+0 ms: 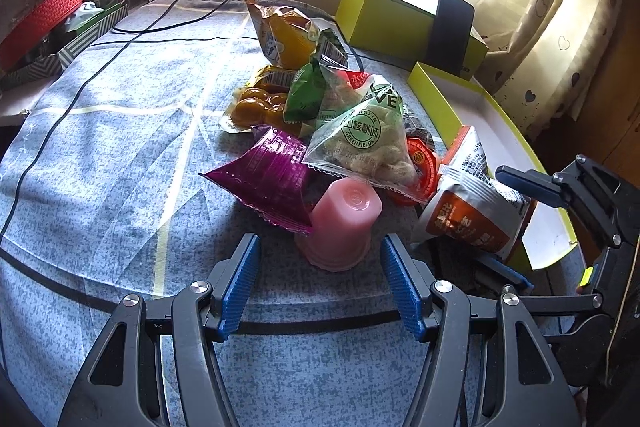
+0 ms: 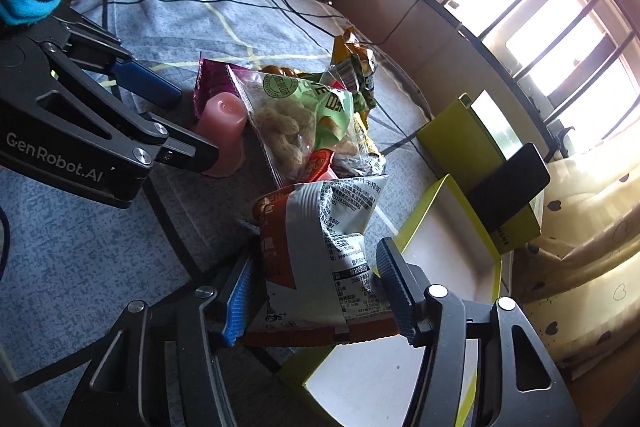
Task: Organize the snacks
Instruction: 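Grasp the white-and-orange chip bag with the right gripper, then carry the chip bag toward the tray while the left gripper grasps a pink jelly cup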
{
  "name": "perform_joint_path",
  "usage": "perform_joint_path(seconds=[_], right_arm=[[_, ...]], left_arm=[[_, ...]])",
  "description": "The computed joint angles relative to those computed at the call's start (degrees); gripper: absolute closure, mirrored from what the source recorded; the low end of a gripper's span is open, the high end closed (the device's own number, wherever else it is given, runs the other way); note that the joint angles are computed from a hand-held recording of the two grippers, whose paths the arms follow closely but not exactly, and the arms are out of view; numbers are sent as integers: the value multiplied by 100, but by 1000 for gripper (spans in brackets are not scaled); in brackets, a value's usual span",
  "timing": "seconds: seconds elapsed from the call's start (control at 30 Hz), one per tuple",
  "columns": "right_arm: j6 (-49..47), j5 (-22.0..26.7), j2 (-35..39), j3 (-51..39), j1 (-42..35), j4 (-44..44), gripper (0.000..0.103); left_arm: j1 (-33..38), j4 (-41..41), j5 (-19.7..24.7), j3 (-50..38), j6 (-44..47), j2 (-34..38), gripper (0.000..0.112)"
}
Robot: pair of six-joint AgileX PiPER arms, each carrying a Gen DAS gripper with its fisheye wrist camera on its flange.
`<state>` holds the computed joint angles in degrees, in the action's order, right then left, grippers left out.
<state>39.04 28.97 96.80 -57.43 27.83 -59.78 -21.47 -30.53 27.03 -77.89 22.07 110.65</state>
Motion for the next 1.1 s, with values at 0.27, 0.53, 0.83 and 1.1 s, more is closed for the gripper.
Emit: perform_joint_path(seconds=[0.27,0.53,0.83,1.1], right_arm=[[140,-189,-232,132,-50,119,64],[385,-339,-646,321,-245,320,64],[690,-422,-908,513,-383,279,64],[831,-588,-1053,577,-474,318,64]], left_arm=[[-53,-382,-107,7,432,-7,50],[16,-1464,-80,190,1422,-136,50],[-188,-909,-235,-180,1018,134,56],[-308,-3,-404,-131,206,157,82]])
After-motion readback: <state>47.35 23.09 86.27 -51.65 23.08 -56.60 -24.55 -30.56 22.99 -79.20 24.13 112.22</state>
